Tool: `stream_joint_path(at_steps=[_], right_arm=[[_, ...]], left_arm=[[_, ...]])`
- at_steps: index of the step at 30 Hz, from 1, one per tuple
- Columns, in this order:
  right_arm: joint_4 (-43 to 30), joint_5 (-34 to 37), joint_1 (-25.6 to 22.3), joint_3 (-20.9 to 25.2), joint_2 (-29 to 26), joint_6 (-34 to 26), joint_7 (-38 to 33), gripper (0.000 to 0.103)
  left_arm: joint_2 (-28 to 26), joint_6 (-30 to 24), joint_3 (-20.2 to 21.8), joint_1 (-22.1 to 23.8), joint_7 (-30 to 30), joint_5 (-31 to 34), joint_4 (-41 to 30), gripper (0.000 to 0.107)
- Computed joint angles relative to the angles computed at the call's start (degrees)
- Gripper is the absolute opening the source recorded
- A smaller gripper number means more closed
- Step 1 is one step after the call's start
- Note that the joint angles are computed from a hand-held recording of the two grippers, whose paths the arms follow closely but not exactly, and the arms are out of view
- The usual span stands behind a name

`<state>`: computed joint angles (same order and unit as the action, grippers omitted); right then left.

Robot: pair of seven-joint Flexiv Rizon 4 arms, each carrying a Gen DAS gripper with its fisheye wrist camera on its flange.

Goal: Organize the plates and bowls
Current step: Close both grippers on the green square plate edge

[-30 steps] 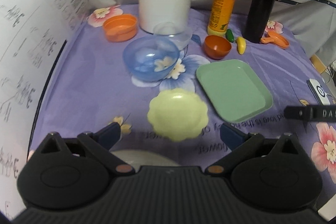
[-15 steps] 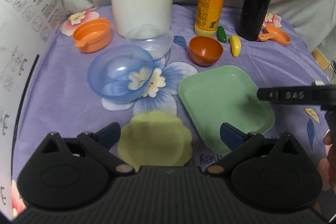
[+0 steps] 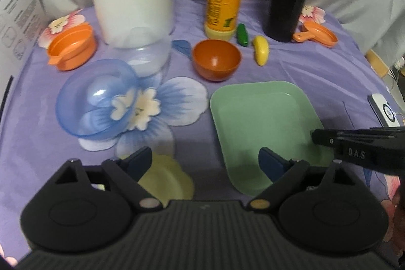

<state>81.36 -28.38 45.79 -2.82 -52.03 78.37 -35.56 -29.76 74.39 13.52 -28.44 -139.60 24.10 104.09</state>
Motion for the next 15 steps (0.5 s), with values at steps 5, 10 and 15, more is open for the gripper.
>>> stream_joint_path(at_steps=[5, 10, 15], right_arm=[[1.1, 1.1, -1.5, 1.6, 0.7, 0.6, -1.1, 0.012], [1.3, 1.9, -1.4, 1.3, 0.6, 1.7, -0.8, 0.016], [0.4, 1.9, 0.5, -1.6, -0.6, 3.6, 1.4, 0.022]], left_arm=[[-2.3, -0.4, -4.0, 2.8, 5.6, -4.1, -1.9, 0.083], [-4.2, -0.6, -4.2, 2.5, 8.2, -6.5, -3.6, 0.078], [-5.5, -1.6, -3.0, 0.8, 10.8, -6.9, -5.2, 0.053]])
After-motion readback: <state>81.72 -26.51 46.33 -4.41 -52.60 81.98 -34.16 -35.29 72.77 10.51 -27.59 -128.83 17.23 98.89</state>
